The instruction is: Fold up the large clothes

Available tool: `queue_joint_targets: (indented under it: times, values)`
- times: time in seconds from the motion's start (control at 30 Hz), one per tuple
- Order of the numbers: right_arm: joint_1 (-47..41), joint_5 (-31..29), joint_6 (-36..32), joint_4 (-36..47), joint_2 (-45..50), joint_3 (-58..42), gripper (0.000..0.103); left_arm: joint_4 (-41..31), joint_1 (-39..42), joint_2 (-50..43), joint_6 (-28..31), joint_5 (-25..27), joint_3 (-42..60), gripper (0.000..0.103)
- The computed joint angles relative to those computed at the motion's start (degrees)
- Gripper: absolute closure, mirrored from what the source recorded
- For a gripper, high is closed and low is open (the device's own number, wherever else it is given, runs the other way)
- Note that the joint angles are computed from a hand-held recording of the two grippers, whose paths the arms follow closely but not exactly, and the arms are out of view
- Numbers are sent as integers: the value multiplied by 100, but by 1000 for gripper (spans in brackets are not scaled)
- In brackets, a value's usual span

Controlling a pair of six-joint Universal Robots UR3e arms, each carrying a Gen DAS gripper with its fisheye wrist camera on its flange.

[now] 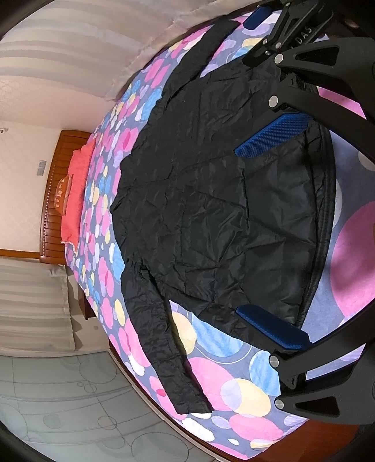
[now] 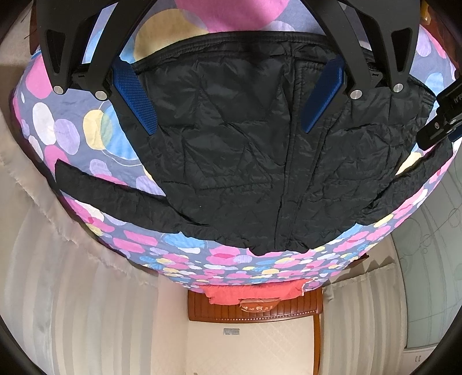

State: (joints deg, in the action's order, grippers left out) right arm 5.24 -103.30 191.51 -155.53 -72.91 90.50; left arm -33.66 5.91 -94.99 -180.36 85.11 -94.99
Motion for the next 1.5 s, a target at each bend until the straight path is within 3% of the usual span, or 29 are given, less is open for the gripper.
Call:
queue_joint_targets:
  times: [0.23, 0.5, 0.53, 0.57, 0.6, 0.63, 0.7, 0.8, 0.83, 0.9, 1.07, 1.37, 1.43, 1.5]
  values:
    - [-391, 283, -103, 86, 206, -130, 4, -232, 191, -553, 38, -30, 514, 2]
    - [-1491, 1192, 48, -530, 306, 254, 7, -636, 571, -1553, -196, -78, 1512, 2]
    - [-1654, 1331, 42, -547, 338, 263, 21, -775, 611, -1685, -194, -102, 1691, 2]
    - [-1768, 1422, 29, -488, 379, 218, 49, -833, 648, -1784, -210, -115, 1803, 3]
    - [-1891, 1529, 53, -367, 449, 120, 57, -833, 688, -1894, -255, -139, 1910, 19]
    - [-2010, 1664, 90, -307, 502, 67, 58, -882, 731, -2006, -279, -203, 2042, 48]
    - [-2313, 1957, 189, -395, 572, 77, 57, -1175, 886, -2209, -435, -557, 2340, 61]
    - [-2699, 2248, 340, -608, 663, 109, 47, -1352, 992, -2483, -632, -798, 2705, 56]
    - [-2894, 2398, 464, -721, 691, 159, 38, -1306, 965, -2549, -727, -694, 2776, 32]
    - [-3312, 2794, 751, -996, 785, 277, 35, -1049, 891, -2622, -984, -417, 2780, 10]
    - [-4198, 3572, 1430, -1343, 1371, 41, 35, -1307, 897, -2965, -1055, -299, 3306, 10]
    - [-4960, 4181, 2886, -2265, 2979, -1082, 35, -1342, 997, -3238, -1550, 86, 3681, 10]
    - [-4990, 4111, 3192, -2753, 3269, -1287, 35, -1314, 977, -3275, -1556, 231, 3701, 10]
    - [-4953, 3916, 3259, -2736, 3425, -1577, 35, -1314, 952, -3313, -1568, 380, 3724, 10]
